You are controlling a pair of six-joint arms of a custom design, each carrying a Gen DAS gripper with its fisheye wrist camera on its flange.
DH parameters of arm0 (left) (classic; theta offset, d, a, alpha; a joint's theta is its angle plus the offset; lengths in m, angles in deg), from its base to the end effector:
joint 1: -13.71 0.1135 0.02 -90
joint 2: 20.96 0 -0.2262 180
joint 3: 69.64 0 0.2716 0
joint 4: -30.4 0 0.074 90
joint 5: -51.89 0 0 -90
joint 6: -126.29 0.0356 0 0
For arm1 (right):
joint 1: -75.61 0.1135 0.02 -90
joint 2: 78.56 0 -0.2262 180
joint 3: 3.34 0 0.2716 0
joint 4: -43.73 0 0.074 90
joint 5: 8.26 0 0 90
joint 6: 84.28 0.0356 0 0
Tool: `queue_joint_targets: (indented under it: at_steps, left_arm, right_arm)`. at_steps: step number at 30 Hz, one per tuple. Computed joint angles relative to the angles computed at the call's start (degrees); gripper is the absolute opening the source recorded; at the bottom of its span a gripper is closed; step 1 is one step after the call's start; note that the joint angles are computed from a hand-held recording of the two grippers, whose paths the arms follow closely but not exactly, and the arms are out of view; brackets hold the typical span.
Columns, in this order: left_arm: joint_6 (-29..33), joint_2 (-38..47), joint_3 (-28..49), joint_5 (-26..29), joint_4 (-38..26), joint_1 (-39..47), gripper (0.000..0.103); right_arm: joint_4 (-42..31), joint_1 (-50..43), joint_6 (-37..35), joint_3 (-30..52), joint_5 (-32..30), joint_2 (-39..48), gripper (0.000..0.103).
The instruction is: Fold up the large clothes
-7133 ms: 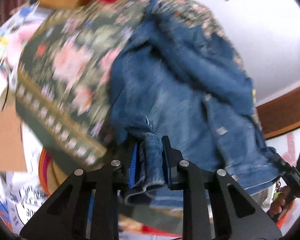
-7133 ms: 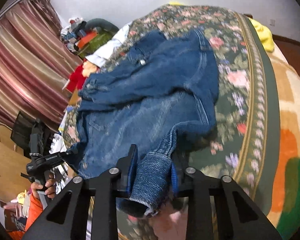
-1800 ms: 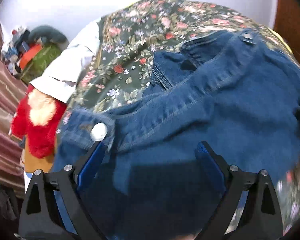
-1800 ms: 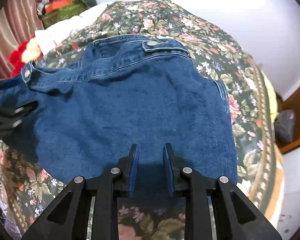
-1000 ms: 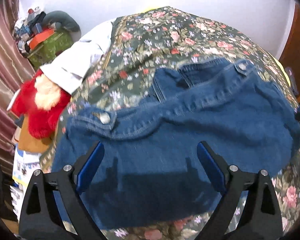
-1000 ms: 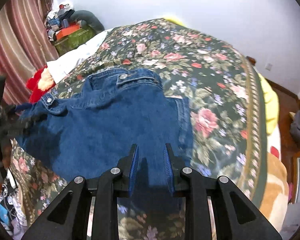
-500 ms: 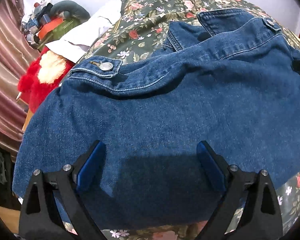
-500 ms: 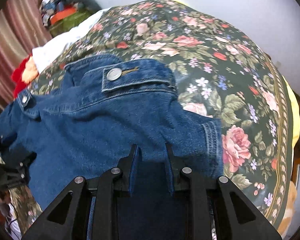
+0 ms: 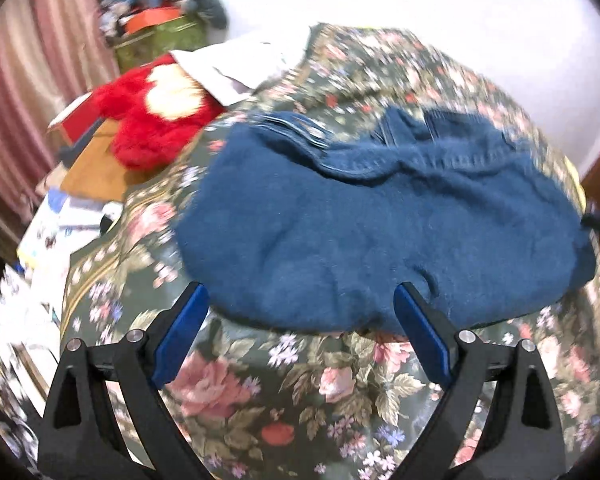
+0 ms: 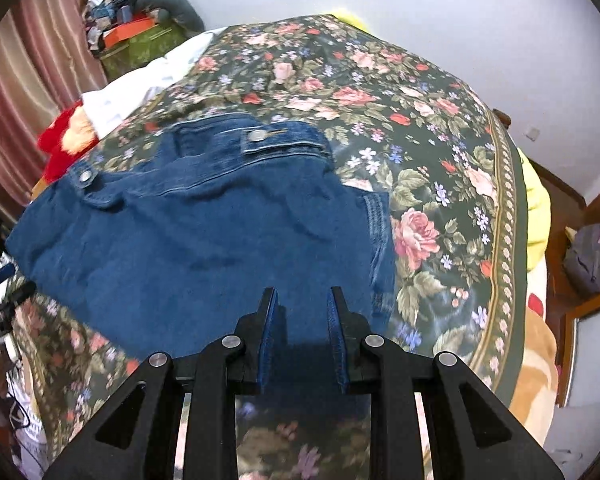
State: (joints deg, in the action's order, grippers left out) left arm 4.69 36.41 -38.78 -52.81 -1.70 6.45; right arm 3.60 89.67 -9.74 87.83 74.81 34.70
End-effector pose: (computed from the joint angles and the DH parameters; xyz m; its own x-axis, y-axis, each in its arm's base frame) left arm 0.1971 -0.0160 0.0902 -0.7166 -0.4196 -0.5571 -0.4513 0.8880 -0.0884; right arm 0.3986 0.1042 0.1224 -0.7484 -0.4602 -0.4777 -0.5138 0.8576 -0.0214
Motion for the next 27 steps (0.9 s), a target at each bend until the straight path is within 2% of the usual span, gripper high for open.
queue_joint_targets:
  at_steps: [2,5,7,10,11,14,17,20,22,27]
  left_arm:
    - [-2.49,-6.59,-3.08,2.75,-2.51,2.70,0.094]
    - [-7.77,-8.54,-5.03,8.12,-3.95,7.78,0.094]
    - [-10.40,-11.47,-8.68,15.63,-1.67,12.55,0.094]
    - [-15.83,-11.26,-12.88,24.71,5.31,17.39,0.094]
    - [-16.87,-9.61,-13.08,25.55,7.38,17.66,0.094]
    - [-16.67,2.97,-11.83,30.94,18.68,19.67,0.094]
    - [-18.89,18.03,-10.58,38.66,33.17,23.86,0.094]
    - [-20.09,24.24,-8.93,38.52,38.62,23.90,0.094]
    - [-20.48,25.49,-8.03,37.52,39.68,23.18,0.095]
    - [-23.01,27.83,-6.49,31.34,43.32,18.66,0.095]
  right_arm:
    - [0.46,1.22,-0.06,-2.71,0.04,-2.74,0.021]
    - [0.12,3.06,1.57,-4.82,-2.35,-4.48,0.021]
    - [-0.51,4.62,2.93,-4.87,-3.76,-3.61,0.021]
    - [1.35,7.51,3.55,-5.73,-1.25,-2.02,0.021]
    - [1.69,8.55,3.70,-5.61,-0.20,-0.98,0.021]
    - [2.24,11.20,3.56,-4.56,2.29,2.66,0.021]
    - [8.71,14.30,1.03,-7.71,7.98,2.63,0.021]
    - [11.84,15.91,-0.19,-8.64,10.94,3.34,0.021]
    - [12.62,16.14,-0.44,-8.32,11.24,4.08,0.021]
    - [13.49,14.92,-0.12,-6.82,8.39,5.91,0.021]
